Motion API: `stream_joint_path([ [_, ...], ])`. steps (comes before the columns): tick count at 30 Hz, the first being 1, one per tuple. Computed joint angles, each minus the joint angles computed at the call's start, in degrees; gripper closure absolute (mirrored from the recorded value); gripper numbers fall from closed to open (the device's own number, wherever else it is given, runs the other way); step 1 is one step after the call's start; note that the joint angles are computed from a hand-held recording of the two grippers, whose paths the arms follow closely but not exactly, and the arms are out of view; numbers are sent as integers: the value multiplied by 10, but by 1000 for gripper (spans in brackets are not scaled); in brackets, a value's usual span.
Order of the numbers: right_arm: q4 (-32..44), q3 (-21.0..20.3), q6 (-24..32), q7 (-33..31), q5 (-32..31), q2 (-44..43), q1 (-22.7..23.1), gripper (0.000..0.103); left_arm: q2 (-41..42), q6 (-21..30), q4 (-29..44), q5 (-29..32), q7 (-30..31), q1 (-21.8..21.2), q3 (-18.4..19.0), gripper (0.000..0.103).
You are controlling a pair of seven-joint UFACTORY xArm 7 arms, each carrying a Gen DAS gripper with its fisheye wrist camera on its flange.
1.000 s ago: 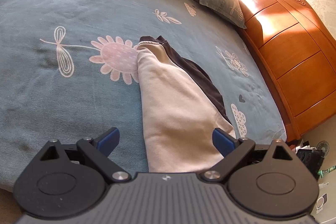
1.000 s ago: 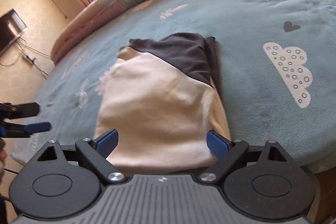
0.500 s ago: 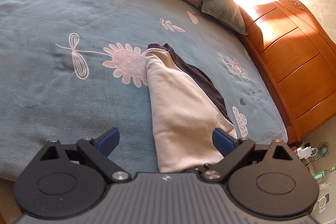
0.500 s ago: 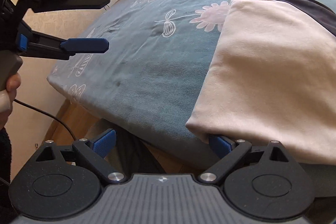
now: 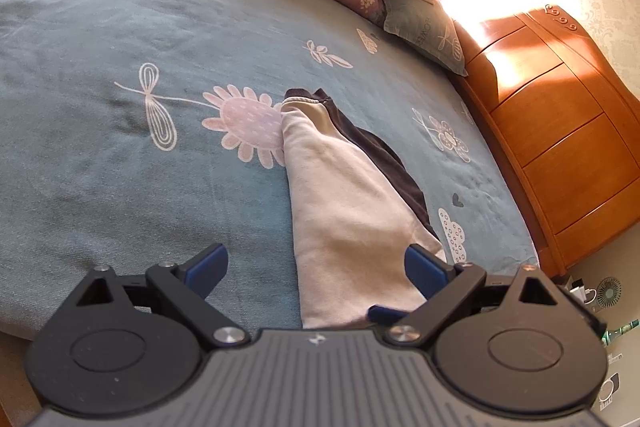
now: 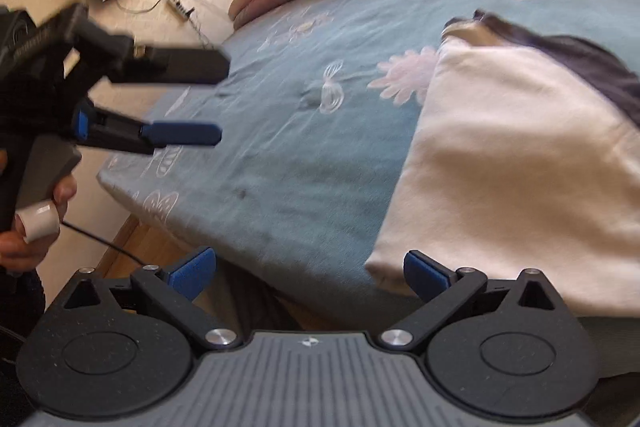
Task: Fold clothes
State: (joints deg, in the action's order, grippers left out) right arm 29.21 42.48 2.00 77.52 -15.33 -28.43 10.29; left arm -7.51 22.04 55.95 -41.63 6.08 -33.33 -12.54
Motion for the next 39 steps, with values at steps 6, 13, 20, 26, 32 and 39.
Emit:
stream_joint_path([
  [6, -75, -36, 164, 85, 35, -161, 37, 0, 7, 13, 3, 7, -2, 3, -1, 8],
  [13, -135, -84, 152, 132, 22, -242, 73, 0, 56, 32, 49, 56, -43, 14, -13, 8],
  [20, -105, -101, 34, 52, -10, -165, -23, 0, 114, 54, 117, 99, -64, 21, -32, 8],
  [26, -145, -123, -7, 42, 39, -118, -2, 0, 156, 76, 157, 148, -108, 28, -35, 8],
  [32, -181, -165, -47, 0, 70, -170, 0, 0, 210, 83, 213, 172, -125, 33, -45, 8],
  [39, -174, -211, -154, -63, 106, -91, -46, 0, 255, 97, 264, 194, -130, 30, -48, 8],
])
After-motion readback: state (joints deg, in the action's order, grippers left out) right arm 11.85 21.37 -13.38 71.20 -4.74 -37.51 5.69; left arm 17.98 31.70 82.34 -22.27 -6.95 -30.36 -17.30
